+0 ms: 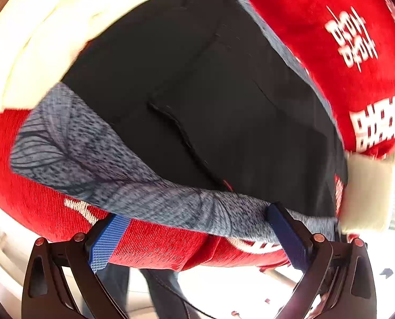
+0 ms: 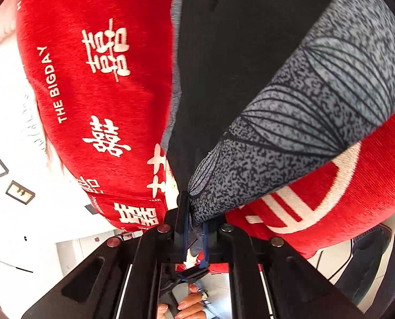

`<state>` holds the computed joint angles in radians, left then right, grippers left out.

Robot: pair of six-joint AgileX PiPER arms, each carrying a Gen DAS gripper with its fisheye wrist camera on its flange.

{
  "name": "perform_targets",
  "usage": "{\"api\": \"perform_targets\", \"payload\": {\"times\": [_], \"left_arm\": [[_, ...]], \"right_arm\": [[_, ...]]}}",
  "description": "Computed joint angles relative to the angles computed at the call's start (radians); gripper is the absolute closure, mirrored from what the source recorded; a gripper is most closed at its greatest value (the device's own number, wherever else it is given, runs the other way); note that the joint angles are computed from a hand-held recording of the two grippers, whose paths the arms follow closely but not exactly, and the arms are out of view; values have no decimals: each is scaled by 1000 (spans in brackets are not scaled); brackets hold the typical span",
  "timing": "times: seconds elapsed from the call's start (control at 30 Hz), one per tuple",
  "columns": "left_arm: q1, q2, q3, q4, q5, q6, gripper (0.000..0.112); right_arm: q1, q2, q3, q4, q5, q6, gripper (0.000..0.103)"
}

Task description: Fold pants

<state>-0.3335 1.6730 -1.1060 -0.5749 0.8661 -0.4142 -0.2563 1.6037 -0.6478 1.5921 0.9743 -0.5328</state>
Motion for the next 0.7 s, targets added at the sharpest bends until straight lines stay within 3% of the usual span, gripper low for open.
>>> {"api": "perform_targets", "payload": {"times": [0.07, 0.1, 0.3, 0.43, 0.5, 0.63, 0.7], "left_arm": [[11, -4, 0, 24, -20, -49, 13], [18, 0, -6, 41, -25, -64, 32], [41, 32, -61, 77, 26, -65, 92], [89, -4, -103, 51, 67, -84, 95], [88, 12, -184, 78, 101, -131, 95], [74, 132, -457, 157, 191, -224, 95], [72, 223, -626, 195, 233, -252, 95]], "right_arm": [[10, -8, -21, -31, -11, 30, 95], [6, -11, -24, -45, -8, 42, 95], [27, -13, -80, -190, -37, 142, 95], [37, -7, -192, -318, -26, 232, 95], [38, 39, -326, -389, 20, 279, 95], [41, 222, -700, -516, 153, 392, 95], [54, 341, -900, -535, 179, 406, 95]]}}
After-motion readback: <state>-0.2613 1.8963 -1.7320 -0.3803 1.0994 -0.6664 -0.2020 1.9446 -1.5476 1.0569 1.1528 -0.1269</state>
